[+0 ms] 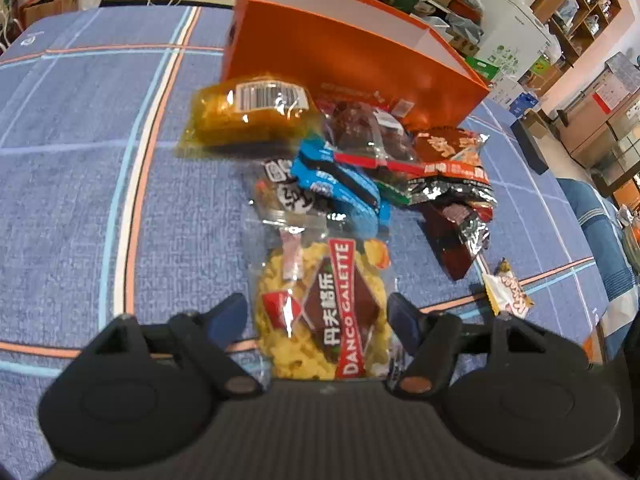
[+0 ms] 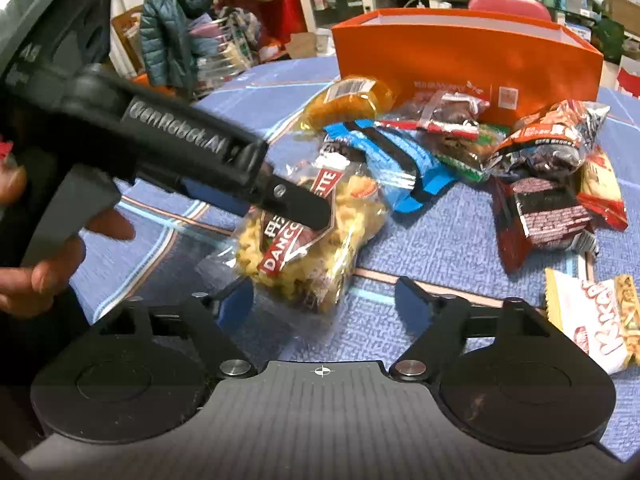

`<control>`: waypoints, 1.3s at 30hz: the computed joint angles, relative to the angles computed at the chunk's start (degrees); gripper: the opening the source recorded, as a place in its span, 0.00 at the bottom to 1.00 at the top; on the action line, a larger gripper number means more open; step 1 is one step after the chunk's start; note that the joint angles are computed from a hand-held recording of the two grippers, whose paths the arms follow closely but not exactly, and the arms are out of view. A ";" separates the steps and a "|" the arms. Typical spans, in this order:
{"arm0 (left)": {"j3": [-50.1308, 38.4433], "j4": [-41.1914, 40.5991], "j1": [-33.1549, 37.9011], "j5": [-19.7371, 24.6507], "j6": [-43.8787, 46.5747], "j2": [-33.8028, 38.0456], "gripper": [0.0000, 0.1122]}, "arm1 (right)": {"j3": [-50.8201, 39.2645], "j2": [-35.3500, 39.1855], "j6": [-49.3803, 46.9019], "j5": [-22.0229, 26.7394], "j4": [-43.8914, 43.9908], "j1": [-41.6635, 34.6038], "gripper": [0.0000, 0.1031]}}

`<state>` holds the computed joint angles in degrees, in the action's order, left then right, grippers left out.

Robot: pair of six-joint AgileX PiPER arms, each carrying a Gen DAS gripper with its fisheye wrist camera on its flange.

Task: Organize snacks
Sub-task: 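Close the left gripper on the DANCO GALETTE bag, then carry the DANCO GALETTE bag into the orange box and open the left gripper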

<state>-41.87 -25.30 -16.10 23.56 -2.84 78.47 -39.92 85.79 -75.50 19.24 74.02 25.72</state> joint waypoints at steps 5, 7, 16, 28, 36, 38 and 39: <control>0.23 -5.43 0.31 -2.36 5.44 2.29 0.56 | 0.45 1.97 -21.53 -7.92 18.10 6.35 0.57; 0.07 -6.47 1.03 -1.08 6.16 1.65 0.54 | 0.38 1.62 -22.75 -8.64 18.53 7.46 0.47; -3.44 -3.51 0.86 3.42 -0.37 -1.62 0.50 | -0.17 -4.87 -1.52 -4.59 -1.93 3.41 0.38; -46.72 9.17 0.26 16.14 -10.23 20.21 0.50 | -33.42 8.36 12.62 11.52 -20.22 -13.04 0.37; -91.09 12.84 2.01 31.10 -13.81 49.74 0.50 | -76.62 35.97 30.44 25.57 -37.74 -17.01 0.36; -102.54 14.83 2.34 35.83 -15.09 56.87 0.62 | -88.08 43.70 34.78 29.96 -40.67 -17.30 0.36; -108.27 17.26 2.13 38.51 -16.36 60.10 0.63 | -93.81 47.31 37.03 32.39 -42.04 -17.39 0.37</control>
